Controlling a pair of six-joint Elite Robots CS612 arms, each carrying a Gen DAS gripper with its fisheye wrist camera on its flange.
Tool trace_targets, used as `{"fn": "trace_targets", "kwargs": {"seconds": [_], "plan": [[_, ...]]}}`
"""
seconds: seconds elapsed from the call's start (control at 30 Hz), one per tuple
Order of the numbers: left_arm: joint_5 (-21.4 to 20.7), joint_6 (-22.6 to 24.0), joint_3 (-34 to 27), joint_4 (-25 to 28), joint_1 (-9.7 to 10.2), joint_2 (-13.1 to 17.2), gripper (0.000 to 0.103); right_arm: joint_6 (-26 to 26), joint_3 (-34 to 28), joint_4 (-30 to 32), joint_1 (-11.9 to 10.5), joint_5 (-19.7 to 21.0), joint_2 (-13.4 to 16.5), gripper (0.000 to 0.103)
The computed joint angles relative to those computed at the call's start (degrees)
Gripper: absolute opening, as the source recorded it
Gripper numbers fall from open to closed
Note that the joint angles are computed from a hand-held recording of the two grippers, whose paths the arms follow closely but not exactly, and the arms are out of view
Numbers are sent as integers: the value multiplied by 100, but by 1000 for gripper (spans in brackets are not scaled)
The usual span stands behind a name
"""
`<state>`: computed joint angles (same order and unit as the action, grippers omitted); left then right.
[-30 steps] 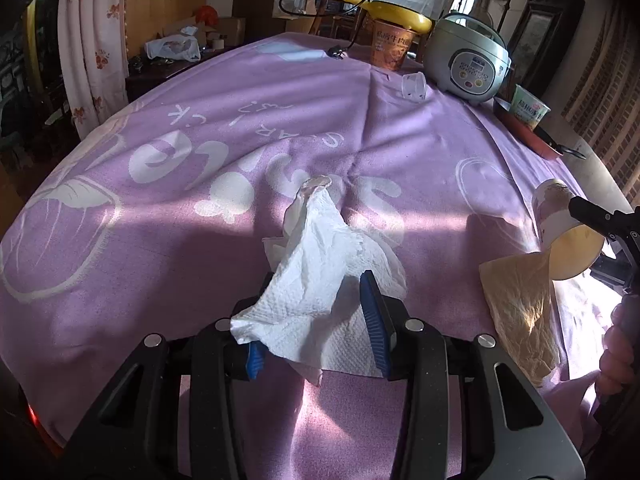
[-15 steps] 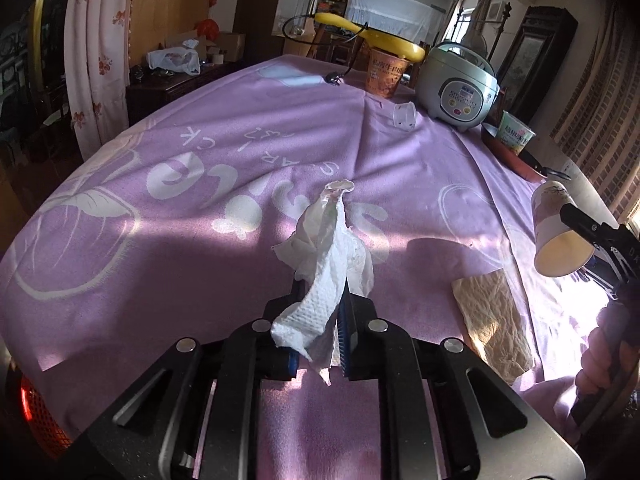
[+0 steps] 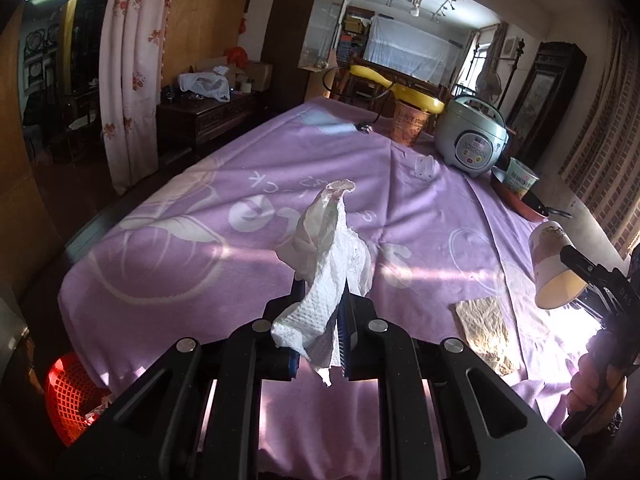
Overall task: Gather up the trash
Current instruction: 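Carry the tissue and paper cup to the red basket and release both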
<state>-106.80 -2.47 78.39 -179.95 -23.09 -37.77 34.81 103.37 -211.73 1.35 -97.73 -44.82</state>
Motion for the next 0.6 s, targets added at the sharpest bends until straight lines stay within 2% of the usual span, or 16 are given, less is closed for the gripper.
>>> {"fn": "trace_targets", "kwargs": {"seconds": [0.33,0.6], "plan": [[408,-338,414,-482,353,-178,16,-352,-211,-28,334,334,-41,78],[1115,-661,780,-609,673,-238,16,-616,-488,164,544,818,27,78]]}}
